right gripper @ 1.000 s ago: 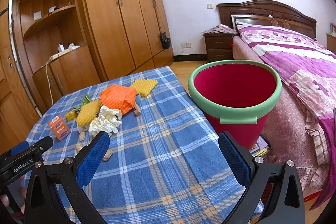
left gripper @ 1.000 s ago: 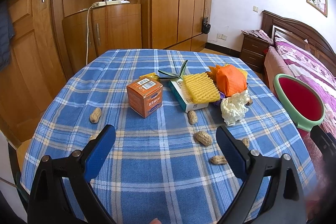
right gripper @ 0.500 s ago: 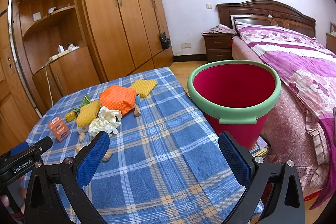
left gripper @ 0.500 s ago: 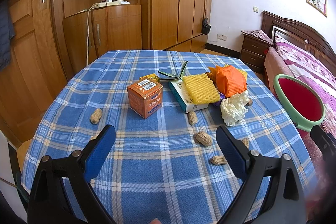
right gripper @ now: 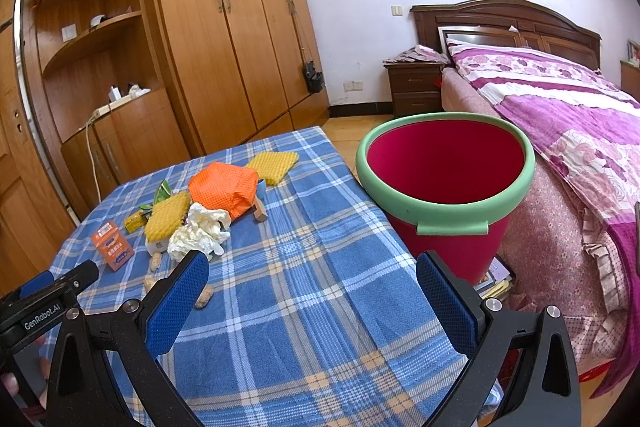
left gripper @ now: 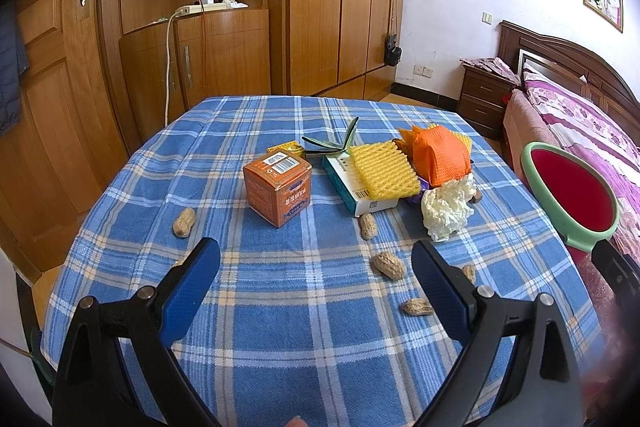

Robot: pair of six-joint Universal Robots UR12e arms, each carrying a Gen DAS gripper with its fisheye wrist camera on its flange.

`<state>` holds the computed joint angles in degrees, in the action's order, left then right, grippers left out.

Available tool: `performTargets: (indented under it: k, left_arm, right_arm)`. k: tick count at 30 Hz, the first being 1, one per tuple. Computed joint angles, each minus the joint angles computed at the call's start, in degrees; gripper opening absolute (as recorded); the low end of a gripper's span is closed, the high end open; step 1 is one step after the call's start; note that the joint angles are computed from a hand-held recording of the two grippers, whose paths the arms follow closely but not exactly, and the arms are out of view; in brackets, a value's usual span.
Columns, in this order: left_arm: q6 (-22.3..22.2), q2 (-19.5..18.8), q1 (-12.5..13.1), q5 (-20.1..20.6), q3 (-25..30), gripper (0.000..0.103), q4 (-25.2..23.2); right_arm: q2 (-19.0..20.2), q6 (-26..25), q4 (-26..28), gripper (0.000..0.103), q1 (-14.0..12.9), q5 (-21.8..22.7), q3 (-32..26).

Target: Collect trash

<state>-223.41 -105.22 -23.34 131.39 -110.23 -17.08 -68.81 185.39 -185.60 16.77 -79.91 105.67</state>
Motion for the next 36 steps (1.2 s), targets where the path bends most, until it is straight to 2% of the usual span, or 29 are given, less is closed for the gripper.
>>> performTargets:
  k: [12,25,30,36]
  left_arm:
    - [1.2,0.7,1.1,-0.7,0.6,0.096,-1.6]
    - [1.1,0.1,5.7,-7.2,1.6,0.096,-4.2]
    - [1.8,-0.6,7.3,-8.0,2.4,0.096,-4.8]
    - [2.6,-1.0,9.4,-10.9,2.6,0.095,-5.3]
  right_arm:
    - [0.6,0.8,1.5,0.103,-0.5,0.8,-1.5]
    - [2.5,0.0,6.6,0.103,-0.3,2.4,-5.8]
    - [3.2,-0.3,8.4,0.103,0.1,2.8,-7.2]
    - [3.7,-0.8,10.5,0.103,0.4,3.3,-8.3]
